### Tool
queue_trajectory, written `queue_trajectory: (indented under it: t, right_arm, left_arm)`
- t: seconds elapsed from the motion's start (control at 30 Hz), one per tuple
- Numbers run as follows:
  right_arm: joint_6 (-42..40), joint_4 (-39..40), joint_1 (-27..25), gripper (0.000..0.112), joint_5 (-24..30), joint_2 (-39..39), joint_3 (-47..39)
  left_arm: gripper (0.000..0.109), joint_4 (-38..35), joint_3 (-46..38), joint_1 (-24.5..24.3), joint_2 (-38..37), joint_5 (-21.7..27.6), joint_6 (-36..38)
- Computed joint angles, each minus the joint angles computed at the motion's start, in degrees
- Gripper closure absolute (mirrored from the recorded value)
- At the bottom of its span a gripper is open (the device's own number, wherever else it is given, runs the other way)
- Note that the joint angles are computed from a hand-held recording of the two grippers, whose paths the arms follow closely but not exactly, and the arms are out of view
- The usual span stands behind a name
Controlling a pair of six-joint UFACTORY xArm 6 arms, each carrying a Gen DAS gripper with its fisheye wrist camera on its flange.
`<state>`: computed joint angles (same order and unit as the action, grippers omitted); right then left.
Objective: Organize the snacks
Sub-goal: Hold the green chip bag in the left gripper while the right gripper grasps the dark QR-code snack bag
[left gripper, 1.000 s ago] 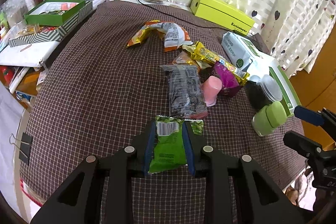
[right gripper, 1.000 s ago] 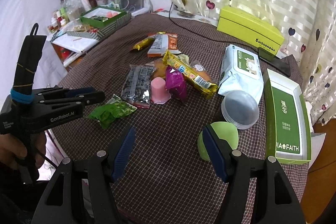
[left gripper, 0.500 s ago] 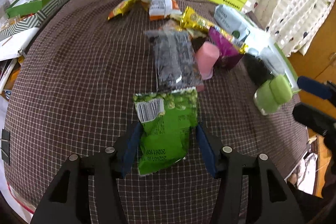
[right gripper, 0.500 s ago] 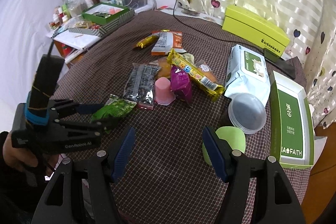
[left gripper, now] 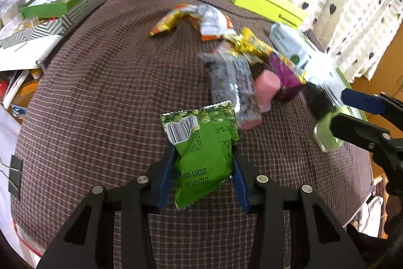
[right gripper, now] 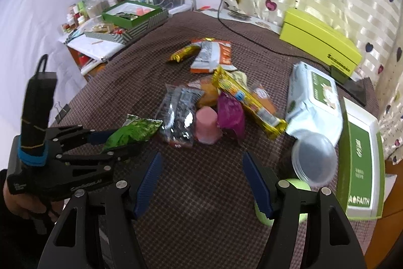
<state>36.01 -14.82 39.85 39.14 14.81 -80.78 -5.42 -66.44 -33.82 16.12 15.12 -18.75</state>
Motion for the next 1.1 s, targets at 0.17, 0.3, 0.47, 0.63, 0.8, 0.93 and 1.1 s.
queue_trajectory:
  t: [0.17, 0.3, 0.47, 0.63, 0.8, 0.93, 1.1]
  right_arm:
    - [-4.6, 3.7, -0.5, 0.045, -1.0, 6.3, -6.7]
    - [-7.4, 6.5, -0.9, 0.045, 0.1, 11.6, -12.8]
    - [-9.6, 8.4, -1.1, 0.045, 1.5, 16.9, -19.5]
    - [-9.7, 7.9, -1.4, 0.045, 5.9, 22.0, -26.5]
    - [-10.7, 8.1, -1.4, 0.045, 8.3, 25.3, -31.0]
    - [-11.4, 7.6, -1.0, 0.045, 11.0, 28.2, -35.2]
    - [-11.6, 6.0, -0.4, 0.045, 14.3, 31.1, -39.6]
  left_arm:
    - [0.065, 3.3, 0.8, 1.7, -0.8, -0.9, -3.5]
    - [0.065, 4.1, 1.4, 2.9, -1.1, -1.5, -5.0]
    - [0.065, 3.4, 1.6, 3.3, -1.0, -2.3, -4.8]
    - [0.065, 1.3, 1.9, 3.2, -0.9, -3.0, -3.1]
    - [0.065, 0.2, 2.3, 3.3, -1.1, -3.8, -2.3]
    - [0.065, -0.1, 2.6, 3.4, -1.3, -4.2, -2.3]
    - [0.065, -0.1, 2.8, 3.7, -1.5, -4.3, -2.6]
